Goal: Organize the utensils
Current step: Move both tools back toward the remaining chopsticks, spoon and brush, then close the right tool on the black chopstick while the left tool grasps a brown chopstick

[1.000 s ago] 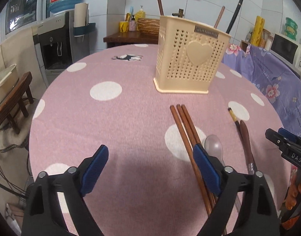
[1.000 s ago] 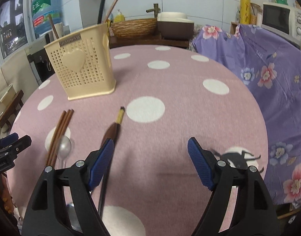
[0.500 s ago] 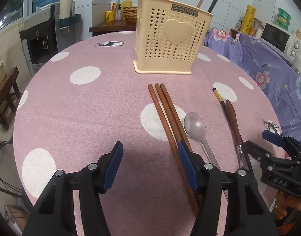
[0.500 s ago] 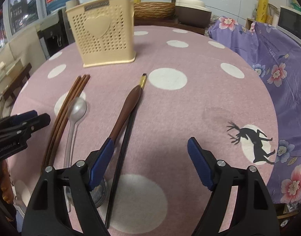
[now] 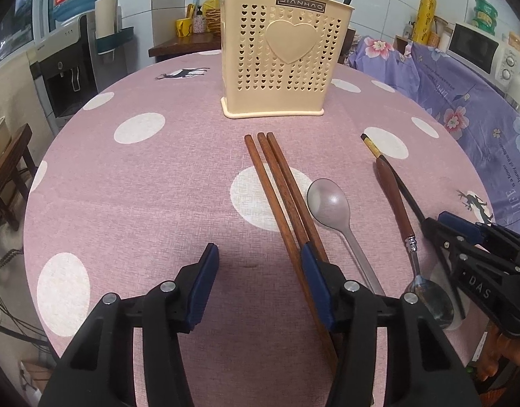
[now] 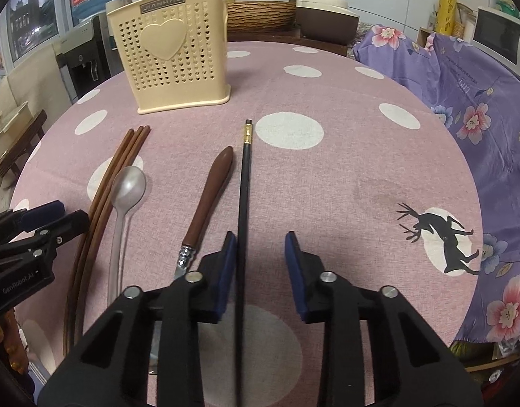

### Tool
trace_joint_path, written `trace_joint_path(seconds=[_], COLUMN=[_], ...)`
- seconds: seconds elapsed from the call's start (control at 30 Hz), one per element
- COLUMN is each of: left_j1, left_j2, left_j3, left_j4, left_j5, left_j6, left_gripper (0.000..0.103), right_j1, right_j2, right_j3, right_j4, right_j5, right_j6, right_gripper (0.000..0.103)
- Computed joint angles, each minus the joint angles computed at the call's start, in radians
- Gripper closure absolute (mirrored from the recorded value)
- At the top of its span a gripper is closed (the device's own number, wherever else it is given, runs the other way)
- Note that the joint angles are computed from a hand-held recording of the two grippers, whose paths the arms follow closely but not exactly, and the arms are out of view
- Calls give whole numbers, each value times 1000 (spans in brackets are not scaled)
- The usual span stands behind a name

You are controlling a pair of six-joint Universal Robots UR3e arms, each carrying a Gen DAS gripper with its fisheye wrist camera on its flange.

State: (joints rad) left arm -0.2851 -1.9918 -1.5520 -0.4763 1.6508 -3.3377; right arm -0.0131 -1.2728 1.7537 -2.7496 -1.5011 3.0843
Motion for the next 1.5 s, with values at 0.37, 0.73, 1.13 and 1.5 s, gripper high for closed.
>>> trace_joint_path(seconds=[0.37,0.73,1.13,1.5], left_j1=[-5,40,100,117], left_j2=[-25,-9,-50,-157], left_j3=[41,27,127,323], left_j4=[-20,-34,-97,-227], left_j5=[7,3,-34,-39], left_j6=[-6,12,10,6], left_gripper=[63,63,56,55], right_j1=[-8,-51,-117,-75], right_j2=[12,1,66,326], right_j3=[-1,17,-200,-661], right_j4=[-26,-36,169,447], right_j5=[-14,-16,209,221], right_j6=[5,8,-144,-224], right_gripper=[79,79,66,66])
